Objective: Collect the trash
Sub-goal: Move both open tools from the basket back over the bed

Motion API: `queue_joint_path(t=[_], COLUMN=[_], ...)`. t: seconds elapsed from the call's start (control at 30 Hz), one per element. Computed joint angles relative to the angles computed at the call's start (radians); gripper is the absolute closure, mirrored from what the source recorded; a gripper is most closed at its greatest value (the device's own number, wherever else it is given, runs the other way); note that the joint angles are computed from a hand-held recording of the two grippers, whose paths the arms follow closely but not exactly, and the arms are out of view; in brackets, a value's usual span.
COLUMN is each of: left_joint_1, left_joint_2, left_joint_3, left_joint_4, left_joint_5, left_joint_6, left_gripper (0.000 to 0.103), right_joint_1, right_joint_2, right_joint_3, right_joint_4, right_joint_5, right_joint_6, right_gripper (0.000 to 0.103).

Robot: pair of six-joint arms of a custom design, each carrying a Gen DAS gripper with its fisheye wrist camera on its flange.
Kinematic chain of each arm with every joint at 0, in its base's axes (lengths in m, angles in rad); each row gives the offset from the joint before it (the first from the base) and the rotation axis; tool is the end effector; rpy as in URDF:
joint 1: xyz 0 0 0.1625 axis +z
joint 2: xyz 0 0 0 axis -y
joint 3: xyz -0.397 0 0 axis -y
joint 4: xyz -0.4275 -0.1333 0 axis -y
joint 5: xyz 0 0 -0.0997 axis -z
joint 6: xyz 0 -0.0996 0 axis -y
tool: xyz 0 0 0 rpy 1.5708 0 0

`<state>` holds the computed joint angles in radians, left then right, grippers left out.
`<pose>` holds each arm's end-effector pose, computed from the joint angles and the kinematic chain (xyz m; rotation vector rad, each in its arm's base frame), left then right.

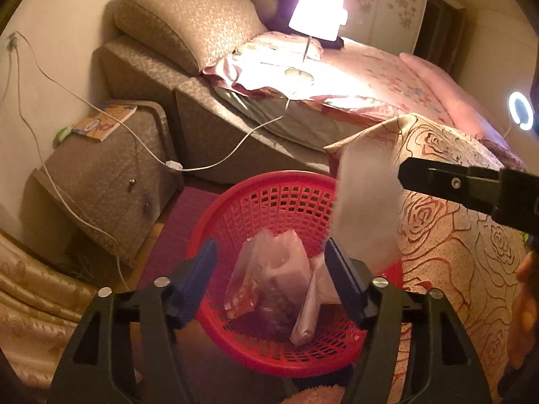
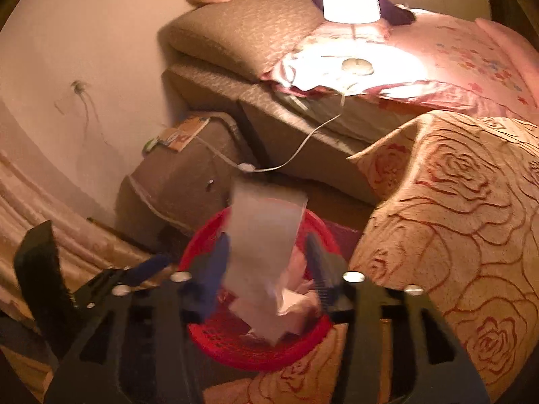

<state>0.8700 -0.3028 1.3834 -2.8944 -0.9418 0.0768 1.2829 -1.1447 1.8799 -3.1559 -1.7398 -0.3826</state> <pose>-0.3024 -0.6560 -0.1505 0.8767 2.4084 -0.5533 -0.0645 -0.6283 0.2474 0.0229 -2.5289 1.0095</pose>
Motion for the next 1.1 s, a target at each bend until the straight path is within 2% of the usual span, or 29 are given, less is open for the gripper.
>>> queue_joint_path(t=[0.53, 0.83, 0.97, 1.1], left_joint_1=[-0.026, -0.072, -0.098, -0.122], left_joint_2=[-0.008, -0.016, -0.019, -0.016], left_joint_3=[0.038, 0.078, 0.1, 0.116], left_joint_4=[-0.064, -0.112, -0.128, -0.148], left_joint_5=[0.059, 0.057, 0.046, 0.044], left_joint_6=[0.022, 0.042, 0.047, 0.06], left_gripper=[0.033, 0.031, 0.031, 0.029], right_joint_1=[-0.02, -0.055, -0.066, -0.091], right_joint_2=[-0.042, -0.119, -0.148, -0.191], right_joint_3=[0.103, 0.239, 0.291, 0.357], right_joint_4=[-0.145, -0.277, -0.343, -0.416], right_joint_5=[-0.061, -0.082, -0.117, -0.12], right_joint_6=[-0.075, -0.117, -0.142, -0.173], right_gripper=[0.053, 0.052, 0.051, 0.045])
